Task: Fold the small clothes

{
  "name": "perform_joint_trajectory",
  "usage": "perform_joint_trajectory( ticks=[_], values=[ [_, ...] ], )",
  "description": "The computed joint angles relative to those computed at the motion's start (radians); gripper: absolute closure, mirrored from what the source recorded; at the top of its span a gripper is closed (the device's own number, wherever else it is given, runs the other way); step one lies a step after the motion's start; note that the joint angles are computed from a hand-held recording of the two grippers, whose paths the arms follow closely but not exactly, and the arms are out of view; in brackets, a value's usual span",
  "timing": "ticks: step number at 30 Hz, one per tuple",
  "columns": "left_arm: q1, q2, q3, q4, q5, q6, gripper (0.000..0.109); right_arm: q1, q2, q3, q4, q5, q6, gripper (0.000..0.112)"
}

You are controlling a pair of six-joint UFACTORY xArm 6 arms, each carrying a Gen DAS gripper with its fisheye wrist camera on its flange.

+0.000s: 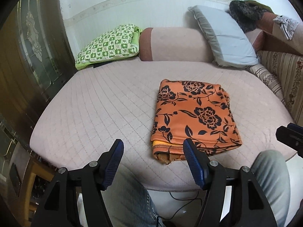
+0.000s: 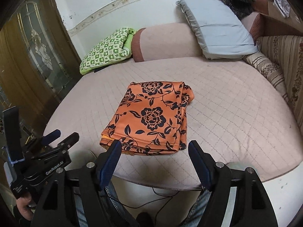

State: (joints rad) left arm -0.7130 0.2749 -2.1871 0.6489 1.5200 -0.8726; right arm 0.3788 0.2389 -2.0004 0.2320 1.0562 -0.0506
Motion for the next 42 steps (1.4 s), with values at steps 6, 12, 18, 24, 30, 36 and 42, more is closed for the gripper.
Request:
perform_joint_trajectory(
  ticks=[6,12,18,24,30,36,42],
  values=[
    [-0.026,-0.022,-0.032,0.008,0.034,0.003,0.043,0.03,-0.026,-0.021,-0.096,0.016,0.03,0.038],
    [-0.052,-0.023,-0.079,0.025,0.064,0.004,0.043,0.058,-0.024,-0.077,-0.199,0.076,0.077,0.038],
    [-0.069,-0.015,-0.11,0.03,0.081,0.019,0.043,0.064,-0.024,-0.096,-0.223,0.1,0.097,0.037],
    [-0.074,0.009,-0.157,0.025,0.103,0.04,0.043,0.06,-0.022,-0.1,-0.223,0.111,0.104,0.037],
    [-0.058,0.059,-0.241,0.011,0.138,0.066,0.043,0.058,-0.018,-0.106,-0.224,0.117,0.107,0.037],
    [-0.059,0.101,-0.302,0.019,0.165,0.087,0.042,0.057,-0.01,-0.117,-0.224,0.124,0.108,0.037],
    [-0.065,0.113,-0.315,0.025,0.167,0.081,0.042,0.058,-0.005,-0.121,-0.226,0.131,0.104,0.037]
  ],
)
